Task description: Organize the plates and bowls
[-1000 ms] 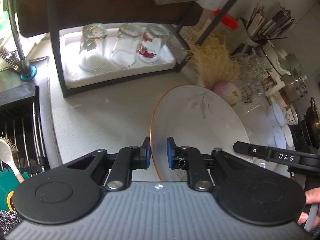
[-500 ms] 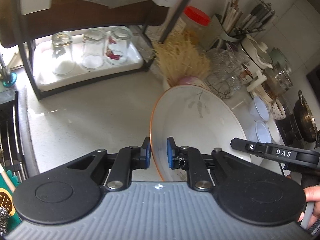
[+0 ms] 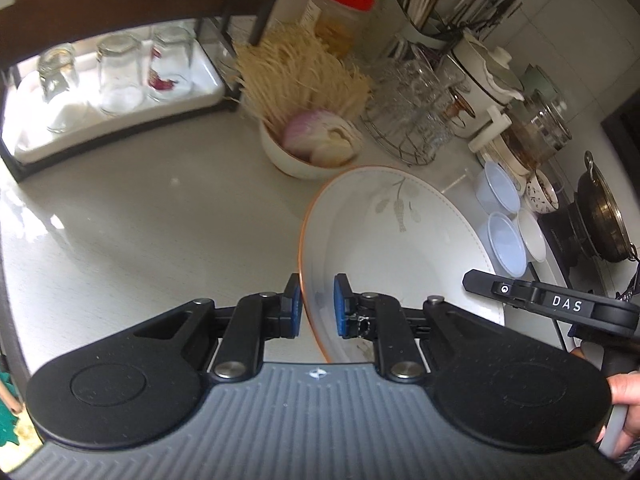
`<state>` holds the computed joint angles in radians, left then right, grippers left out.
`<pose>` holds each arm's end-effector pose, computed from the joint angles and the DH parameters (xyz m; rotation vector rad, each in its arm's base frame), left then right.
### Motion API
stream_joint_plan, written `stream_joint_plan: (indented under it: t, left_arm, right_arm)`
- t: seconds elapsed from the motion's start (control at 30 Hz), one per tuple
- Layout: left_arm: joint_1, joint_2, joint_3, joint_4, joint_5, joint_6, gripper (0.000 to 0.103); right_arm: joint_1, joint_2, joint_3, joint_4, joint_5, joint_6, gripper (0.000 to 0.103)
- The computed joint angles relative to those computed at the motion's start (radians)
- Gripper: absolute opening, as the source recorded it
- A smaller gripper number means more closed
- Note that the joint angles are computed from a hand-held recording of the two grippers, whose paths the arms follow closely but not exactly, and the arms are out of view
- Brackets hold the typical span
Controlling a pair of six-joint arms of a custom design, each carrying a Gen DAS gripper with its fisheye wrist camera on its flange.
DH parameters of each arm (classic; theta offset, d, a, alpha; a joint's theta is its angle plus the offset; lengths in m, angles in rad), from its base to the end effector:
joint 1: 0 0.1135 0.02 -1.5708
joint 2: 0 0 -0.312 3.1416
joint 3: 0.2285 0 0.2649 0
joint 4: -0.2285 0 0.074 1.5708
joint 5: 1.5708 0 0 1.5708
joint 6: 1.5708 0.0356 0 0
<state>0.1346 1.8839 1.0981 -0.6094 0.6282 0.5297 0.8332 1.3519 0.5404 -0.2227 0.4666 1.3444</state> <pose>0.3584 0.0274 0.1690 0.6008 2.6112 -0.7457 0.1648 0.1576 0.1813 0.7804 2.3482 0.3295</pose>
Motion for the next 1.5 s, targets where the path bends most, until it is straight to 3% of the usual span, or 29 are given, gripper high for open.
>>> stream_joint_plan:
  t: [0.47,1.03,1.5]
  left_arm:
    - [-0.140,0.100,-0.018,0.105,-0.076,-0.065,0.019]
    - [-0.204,0.159,-0.009,0.138,-0.150,-0.122,0.019]
    - [-0.183,0.132,-0.011,0.091,-0.146,-0.057,0.019]
  right_arm:
    - [-0.050,0.049,-0.102,0.057,-0.008,0.007,0.015]
    - [-0.076,0.190,-0.085,0.083,0.015,-0.046,0.015]
    - [-0.071,0.212,-0.067,0.073,0.020,-0.067,0.014]
